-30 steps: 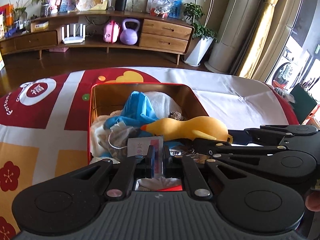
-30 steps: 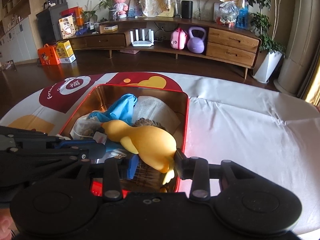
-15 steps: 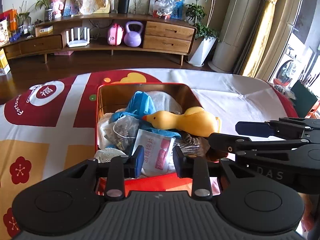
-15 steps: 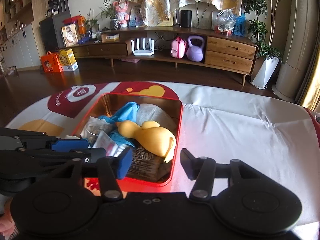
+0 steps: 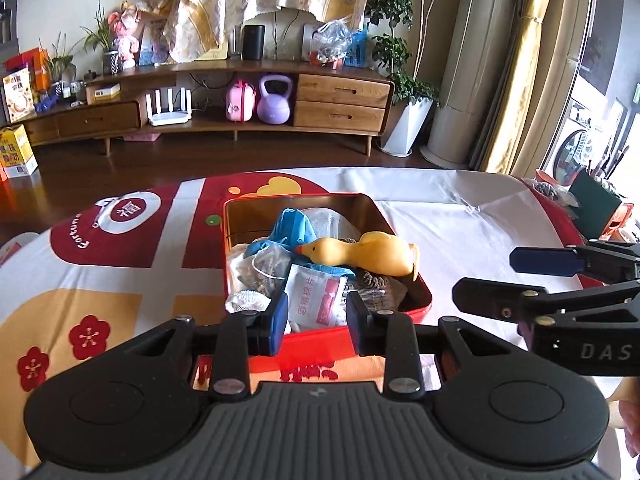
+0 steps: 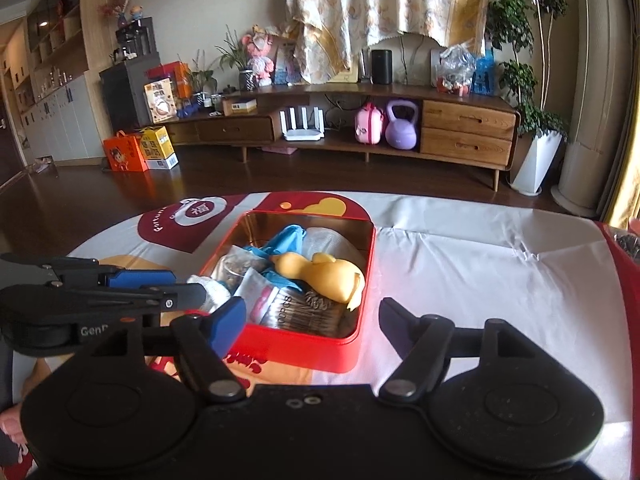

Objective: Organize soft objects

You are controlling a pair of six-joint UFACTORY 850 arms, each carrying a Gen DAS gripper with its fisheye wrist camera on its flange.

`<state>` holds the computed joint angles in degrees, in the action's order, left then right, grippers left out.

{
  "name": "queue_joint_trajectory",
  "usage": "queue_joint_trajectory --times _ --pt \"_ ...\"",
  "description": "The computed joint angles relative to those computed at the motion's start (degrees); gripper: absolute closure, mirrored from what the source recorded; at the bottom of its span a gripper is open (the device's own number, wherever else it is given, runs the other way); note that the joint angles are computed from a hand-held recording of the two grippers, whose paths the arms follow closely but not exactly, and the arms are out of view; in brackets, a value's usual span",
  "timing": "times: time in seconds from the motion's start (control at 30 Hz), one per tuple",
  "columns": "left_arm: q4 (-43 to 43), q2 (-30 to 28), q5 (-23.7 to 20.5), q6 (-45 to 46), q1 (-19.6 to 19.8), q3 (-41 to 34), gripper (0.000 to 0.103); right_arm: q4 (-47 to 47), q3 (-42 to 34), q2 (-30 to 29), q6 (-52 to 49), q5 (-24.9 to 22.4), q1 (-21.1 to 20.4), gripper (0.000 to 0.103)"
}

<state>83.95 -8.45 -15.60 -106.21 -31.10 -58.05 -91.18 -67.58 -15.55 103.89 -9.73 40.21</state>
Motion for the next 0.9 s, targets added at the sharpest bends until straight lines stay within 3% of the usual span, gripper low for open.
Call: queue_joint_trajectory --times 0.1,0.2,0.47,0.57,0.9 --pt "-1.35 1.73 -0.55 0.91 -0.60 1.28 0.069 -5.24 1.80 1.83 5.06 -0.74 0.73 0.025" --pt "1.36 3.89 -1.72 -2.49 -1.52 3.20 0.026 -10.41 3.77 3.71 10.34 -1.88 1.60 0.023" --pt "3.73 8.74 -5.95 -5.73 -4.59 6.89 0.025 -20.86 8.24 8.43 21.10 -4.08 3.36 0.007" --pt "4.29 10.45 -7.25 -6.66 -5.71 8.19 0.020 -24.15 9.87 10.08 24.40 -5.27 4.10 0.000" --pt "3.75 14.58 -9.52 -8.99 -8.52 11.64 0.013 -25.63 13.46 13.46 27.60 -6.89 5.74 0.000"
